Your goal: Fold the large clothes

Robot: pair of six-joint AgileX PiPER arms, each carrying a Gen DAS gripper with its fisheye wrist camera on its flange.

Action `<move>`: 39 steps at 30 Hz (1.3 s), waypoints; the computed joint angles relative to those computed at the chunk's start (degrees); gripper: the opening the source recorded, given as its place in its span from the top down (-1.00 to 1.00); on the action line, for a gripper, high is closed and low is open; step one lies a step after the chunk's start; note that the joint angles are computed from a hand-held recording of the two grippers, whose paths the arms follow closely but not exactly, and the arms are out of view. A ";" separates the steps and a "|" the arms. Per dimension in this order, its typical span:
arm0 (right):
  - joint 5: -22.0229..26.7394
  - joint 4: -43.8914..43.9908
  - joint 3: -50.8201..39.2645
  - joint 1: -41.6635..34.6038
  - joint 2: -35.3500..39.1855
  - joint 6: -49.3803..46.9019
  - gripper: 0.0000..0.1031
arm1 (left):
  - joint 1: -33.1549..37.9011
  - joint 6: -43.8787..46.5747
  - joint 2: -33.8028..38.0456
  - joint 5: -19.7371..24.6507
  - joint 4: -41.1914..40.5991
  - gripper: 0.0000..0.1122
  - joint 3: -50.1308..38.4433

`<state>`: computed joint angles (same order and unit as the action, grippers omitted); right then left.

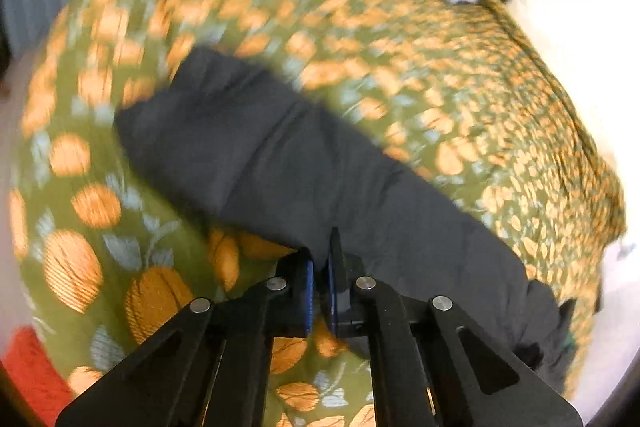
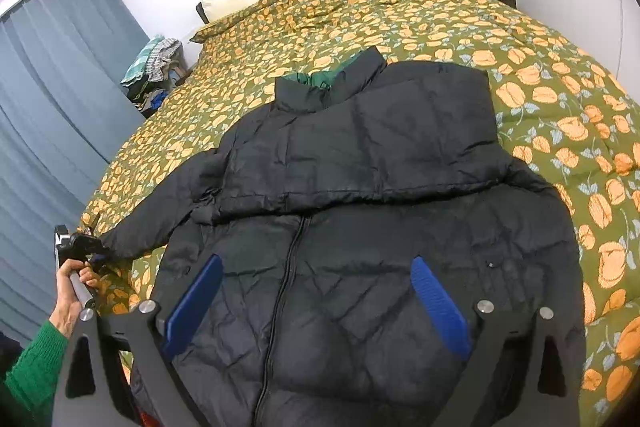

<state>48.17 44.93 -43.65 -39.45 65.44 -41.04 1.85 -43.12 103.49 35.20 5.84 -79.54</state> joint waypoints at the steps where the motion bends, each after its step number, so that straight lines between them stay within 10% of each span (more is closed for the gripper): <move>1: 0.36 0.28 0.23 -0.41 -0.10 -0.34 -0.88 | -2.55 -2.58 -0.87 0.72 5.36 0.95 -1.55; 10: 3.71 4.13 1.13 -6.62 -0.76 -4.82 -0.88 | -35.22 -9.48 -3.43 5.63 47.65 0.96 -12.85; 15: 5.65 6.04 1.16 -12.05 -0.69 -7.28 -0.88 | -52.27 -0.39 4.86 4.07 58.38 0.95 -19.05; 19: 7.47 6.93 0.55 -18.63 -0.16 -10.34 -0.88 | -59.66 20.63 16.54 5.46 45.30 0.86 -28.74; 22: 7.77 7.29 -0.58 -23.11 1.51 -12.13 -0.88 | -61.62 35.06 26.76 14.72 32.08 0.82 -39.88; 28: 7.32 8.51 -5.71 -25.60 7.55 -15.08 -0.88 | -62.19 28.72 22.32 9.93 32.81 -0.59 -29.17; 39: 19.63 -3.30 -45.76 4.14 33.03 -10.62 -0.88 | -65.29 29.48 6.23 4.41 22.50 -0.64 -6.94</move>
